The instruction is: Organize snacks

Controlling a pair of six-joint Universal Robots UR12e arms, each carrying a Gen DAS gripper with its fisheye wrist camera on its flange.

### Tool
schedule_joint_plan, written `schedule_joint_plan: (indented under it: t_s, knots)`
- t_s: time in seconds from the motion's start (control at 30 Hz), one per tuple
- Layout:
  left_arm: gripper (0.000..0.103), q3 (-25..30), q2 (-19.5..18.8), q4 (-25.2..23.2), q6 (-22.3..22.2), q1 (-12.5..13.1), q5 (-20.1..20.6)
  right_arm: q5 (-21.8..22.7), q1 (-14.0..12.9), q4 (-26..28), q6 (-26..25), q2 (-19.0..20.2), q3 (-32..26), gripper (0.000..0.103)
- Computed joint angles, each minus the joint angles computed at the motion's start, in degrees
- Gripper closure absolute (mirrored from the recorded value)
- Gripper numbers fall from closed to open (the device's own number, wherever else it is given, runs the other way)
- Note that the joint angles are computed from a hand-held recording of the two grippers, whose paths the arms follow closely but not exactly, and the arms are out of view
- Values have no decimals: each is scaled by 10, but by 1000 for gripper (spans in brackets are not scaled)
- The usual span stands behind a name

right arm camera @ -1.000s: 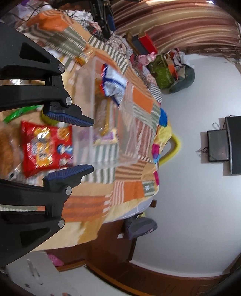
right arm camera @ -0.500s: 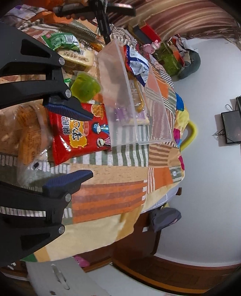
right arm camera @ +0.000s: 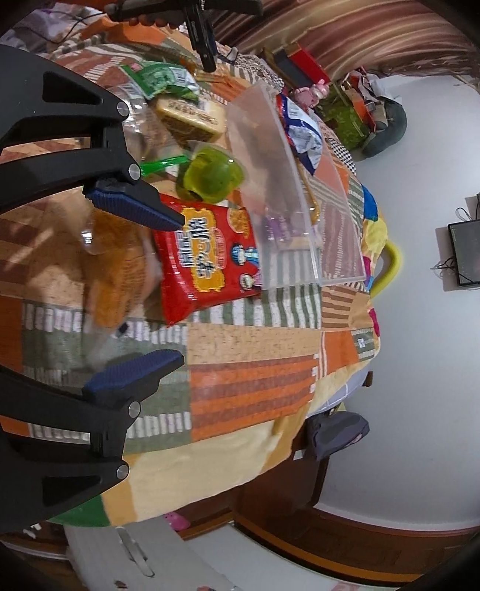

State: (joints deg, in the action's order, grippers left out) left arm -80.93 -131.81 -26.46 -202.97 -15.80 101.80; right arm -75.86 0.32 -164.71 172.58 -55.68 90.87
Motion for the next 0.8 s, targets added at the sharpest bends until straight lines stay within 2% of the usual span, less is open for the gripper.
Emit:
schedule_joint_plan:
  t_s: [0.1, 0.2, 0.3, 0.37, 0.53, 0.73, 0.8]
  knots:
    - [20, -8, 6, 0, 2, -1, 2, 2, -2, -4, 6, -3, 7, 34]
    - [21, -4, 4, 1, 5, -3, -1, 8, -4, -5, 16, -7, 12, 33]
    - [33, 6, -3, -1, 12, -5, -8, 25, -7, 6, 24, -8, 14, 32]
    - [50, 16, -10, -14, 16, -6, -16, 32, -6, 11, 21, -9, 15, 32]
    - [68, 16, -14, -10, 16, -10, -9, 28, 0, 22, 6, -9, 16, 28]
    - [69, 3, -5, 4, 23, -13, -24, 35, 1, 31, 2, -6, 15, 23]
    - [69, 0, -2, 10, 20, -15, -24, 24, 5, 28, -10, -5, 16, 25]
